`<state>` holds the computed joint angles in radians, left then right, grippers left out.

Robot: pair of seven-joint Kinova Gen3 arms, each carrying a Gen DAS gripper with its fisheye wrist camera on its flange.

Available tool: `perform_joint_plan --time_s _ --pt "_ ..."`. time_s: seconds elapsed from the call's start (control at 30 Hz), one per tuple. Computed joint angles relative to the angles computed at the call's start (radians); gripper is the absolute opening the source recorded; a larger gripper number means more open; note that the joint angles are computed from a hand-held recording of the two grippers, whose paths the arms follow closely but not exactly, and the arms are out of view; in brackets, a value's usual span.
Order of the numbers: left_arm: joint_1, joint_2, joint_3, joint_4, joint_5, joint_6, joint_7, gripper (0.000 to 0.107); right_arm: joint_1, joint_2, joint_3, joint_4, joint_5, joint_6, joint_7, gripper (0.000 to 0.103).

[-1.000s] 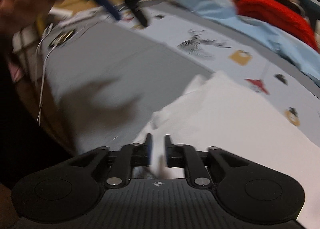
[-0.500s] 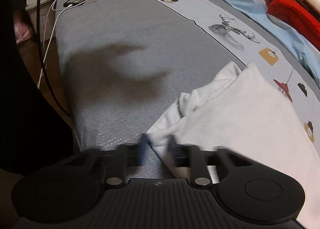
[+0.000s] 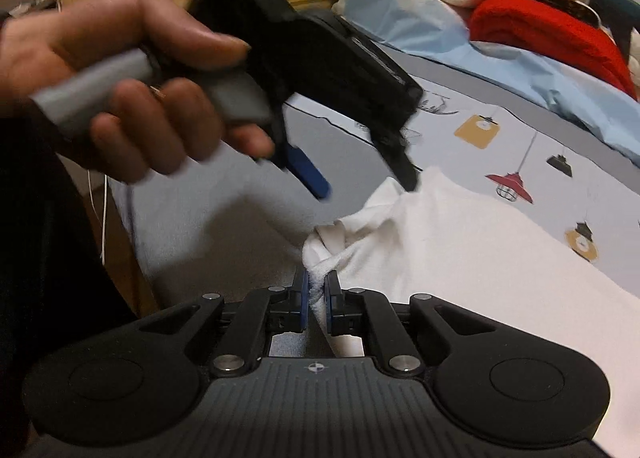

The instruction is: Fold small clothes

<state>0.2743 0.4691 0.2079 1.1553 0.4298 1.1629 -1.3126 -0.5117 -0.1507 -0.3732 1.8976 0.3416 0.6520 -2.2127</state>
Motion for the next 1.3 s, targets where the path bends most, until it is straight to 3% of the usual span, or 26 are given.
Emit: perform_joint_plan --time_s 0.13,0.27,0.33,0.4,0.47,0.63,0.7,0.77,0.87,0.97,1.1,1.23,1.3 --pt "0.05 0.084 -0.022 -0.088 -0.048 0.055 0.098 0.086 0.007 -0.048 0.02 0.024 -0.056 -0.016 0.047 0.008" --pt "0.046 0.125 -0.014 -0.112 -0.042 0.051 0.139 0.085 0.029 -0.088 0.029 0.036 -0.115 -0.021 0.092 0.007" --pt "0.038 0.131 -0.001 -0.106 -0.034 0.035 0.115 0.068 0.041 -0.1 0.028 0.035 -0.14 -0.02 0.109 0.007" --pt "0.043 0.131 0.0 -0.112 -0.053 0.037 0.085 0.021 0.056 -0.101 0.009 0.027 -0.15 -0.014 0.108 0.007" --pt "0.031 0.101 0.014 -0.083 -0.067 0.004 0.069 0.017 0.065 -0.089 -0.002 0.019 -0.151 -0.02 0.104 0.007" --pt "0.038 -0.114 -0.054 0.074 -0.092 -0.181 0.075 0.016 0.066 -0.094 0.003 0.017 -0.191 -0.178 0.104 0.007" --pt "0.083 -0.167 -0.11 0.089 -0.155 -0.19 0.079 0.016 0.056 -0.107 0.029 0.026 -0.236 -0.253 0.109 0.007" --pt "0.094 -0.159 -0.104 0.059 -0.233 -0.134 0.126 0.016 0.063 -0.104 0.039 0.023 -0.281 -0.272 0.099 0.007" --pt "0.114 -0.107 -0.072 -0.028 -0.344 -0.016 0.172 0.016 0.081 -0.091 0.033 0.017 -0.317 -0.209 0.074 0.007" --pt "0.15 -0.071 -0.058 -0.104 -0.355 0.0 0.181 0.016 0.122 -0.119 -0.004 0.029 -0.289 -0.136 0.014 0.007" --pt "0.216 -0.04 -0.028 -0.168 -0.344 -0.075 0.162 0.016 0.243 -0.234 -0.071 0.066 -0.259 -0.081 -0.061 0.007" --pt "0.284 -0.006 0.029 -0.204 -0.292 -0.23 0.071 0.018 0.416 -0.414 -0.152 0.071 -0.171 0.072 -0.216 0.006" --pt "0.295 0.006 0.072 -0.204 -0.238 -0.302 -0.009 0.037 0.509 -0.497 -0.177 0.072 -0.138 0.154 -0.26 0.006"
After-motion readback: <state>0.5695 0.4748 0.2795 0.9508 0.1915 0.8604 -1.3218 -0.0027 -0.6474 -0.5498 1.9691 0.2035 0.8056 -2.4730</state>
